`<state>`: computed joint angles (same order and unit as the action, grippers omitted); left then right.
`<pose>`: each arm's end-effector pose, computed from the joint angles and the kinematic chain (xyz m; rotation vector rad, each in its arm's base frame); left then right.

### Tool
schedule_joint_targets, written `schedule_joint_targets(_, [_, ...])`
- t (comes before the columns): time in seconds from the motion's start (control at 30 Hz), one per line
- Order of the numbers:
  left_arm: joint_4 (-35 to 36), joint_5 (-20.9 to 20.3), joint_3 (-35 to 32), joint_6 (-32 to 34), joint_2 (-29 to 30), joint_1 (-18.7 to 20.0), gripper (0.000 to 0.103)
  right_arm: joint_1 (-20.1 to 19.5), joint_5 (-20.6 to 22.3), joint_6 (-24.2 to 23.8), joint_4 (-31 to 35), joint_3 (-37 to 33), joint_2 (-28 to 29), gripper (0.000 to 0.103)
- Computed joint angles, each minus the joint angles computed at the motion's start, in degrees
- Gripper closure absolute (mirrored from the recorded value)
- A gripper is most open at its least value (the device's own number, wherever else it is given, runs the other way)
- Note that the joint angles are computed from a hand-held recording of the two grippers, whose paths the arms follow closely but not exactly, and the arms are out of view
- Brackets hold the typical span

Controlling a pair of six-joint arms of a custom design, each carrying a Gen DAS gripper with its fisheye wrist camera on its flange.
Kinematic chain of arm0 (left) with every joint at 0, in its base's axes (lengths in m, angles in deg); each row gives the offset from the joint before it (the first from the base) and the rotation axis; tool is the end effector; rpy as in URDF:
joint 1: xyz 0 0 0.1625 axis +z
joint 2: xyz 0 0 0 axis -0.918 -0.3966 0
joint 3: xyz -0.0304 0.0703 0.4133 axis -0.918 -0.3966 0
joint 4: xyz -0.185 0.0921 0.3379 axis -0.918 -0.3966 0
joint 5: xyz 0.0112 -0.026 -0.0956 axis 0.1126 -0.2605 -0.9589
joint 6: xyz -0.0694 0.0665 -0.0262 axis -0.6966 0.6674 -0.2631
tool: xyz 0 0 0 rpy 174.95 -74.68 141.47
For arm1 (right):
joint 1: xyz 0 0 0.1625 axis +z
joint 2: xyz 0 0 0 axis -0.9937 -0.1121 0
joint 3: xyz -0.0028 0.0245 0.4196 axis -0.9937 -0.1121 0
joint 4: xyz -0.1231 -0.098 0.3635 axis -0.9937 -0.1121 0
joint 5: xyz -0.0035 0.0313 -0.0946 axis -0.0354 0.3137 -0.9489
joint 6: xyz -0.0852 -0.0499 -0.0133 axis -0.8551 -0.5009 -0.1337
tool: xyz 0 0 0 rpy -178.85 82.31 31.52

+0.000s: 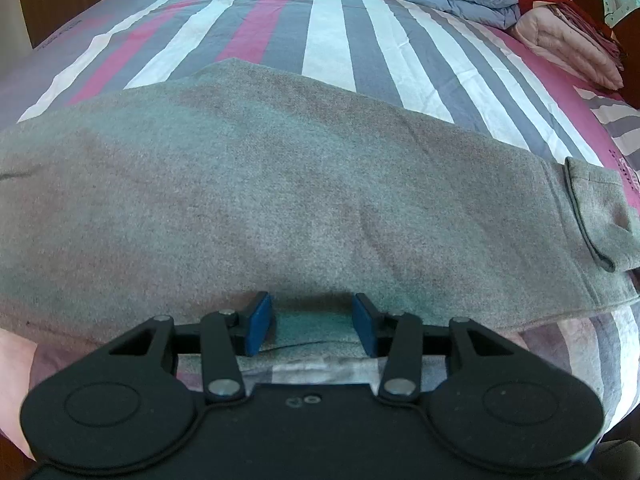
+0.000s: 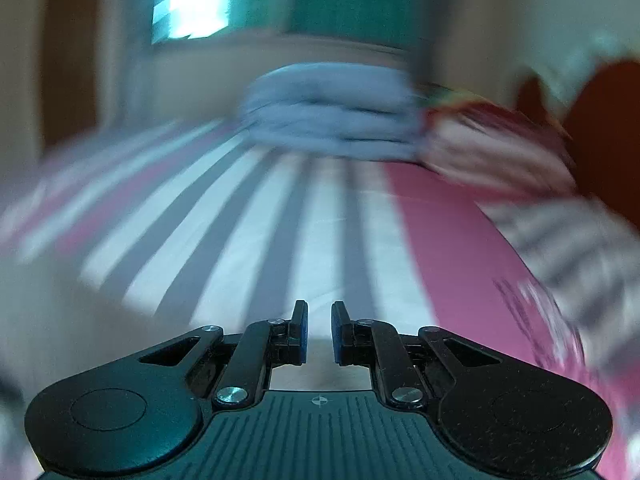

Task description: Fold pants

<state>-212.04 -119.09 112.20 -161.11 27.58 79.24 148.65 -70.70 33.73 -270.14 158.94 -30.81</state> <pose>-0.3434 -0.2775 0.0132 0.2262 2.3518 -0.6628 -0.0021 -0.2974 0.4375 0.1975 -2.1138 1.2086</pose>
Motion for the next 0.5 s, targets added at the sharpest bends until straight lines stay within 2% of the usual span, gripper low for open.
schedule_joint_targets(0.03, [0.2, 0.1, -0.1, -0.1, 0.1, 0.0, 0.067, -3.1, 1.7, 3.0, 2.0, -1.0, -1.9, 0.091])
schedule_joint_targets(0.17, [0.6, 0.3, -0.2, -0.1, 0.5, -0.5, 0.067, -23.2, 12.2, 12.2, 12.2, -1.9, -10.3, 0.091])
schedule_joint_targets(0.2, [0.7, 0.2, -0.4, 0.0, 0.6, -0.6, 0.067, -26.4, 13.1, 11.9, 14.8, -2.0, -11.7, 0.091])
schedule_joint_targets(0.23, [0.8, 0.2, -0.5, -0.1, 0.6, -0.5, 0.067, -29.1, 16.1, 9.2, 16.8, -1.5, -13.6, 0.091])
schedule_joint_targets(0.27, [0.9, 0.1, -0.6, -0.2, 0.7, -0.4, 0.067, -31.8, 20.5, 4.1, 18.9, -0.3, -16.3, 0.091])
schedule_joint_targets(0.33, [1.3, 0.1, -0.9, -0.5, 0.8, -0.4, 0.067, -32.0, 24.3, -7.4, 21.3, 2.4, -20.5, 0.091])
schedule_joint_targets(0.37, [1.4, 0.1, -1.0, -0.6, 0.9, -0.5, 0.067, -29.6, 23.4, -11.9, 21.7, 3.2, -20.8, 0.09])
schedule_joint_targets(0.4, [1.4, 0.1, -0.9, -0.7, 0.8, -0.5, 0.067, -25.7, 20.6, -16.0, 20.4, 4.2, -20.0, 0.088])
schedule_joint_targets(0.43, [1.3, 0.1, -0.7, -0.7, 0.7, -0.6, 0.067, -21.2, 16.6, -20.4, 16.8, 5.8, -18.4, 0.074])
schedule_joint_targets(0.47, [1.1, 0.1, -0.6, -0.7, 0.5, -0.6, 0.067, -17.0, 13.3, -25.9, 12.3, 7.4, -16.3, 0.042])
schedule_joint_targets(0.5, [0.8, 0.0, -0.4, -0.8, 0.4, -0.7, 0.067, -14.9, 12.3, -30.9, 10.2, 8.9, -15.8, 0.03])
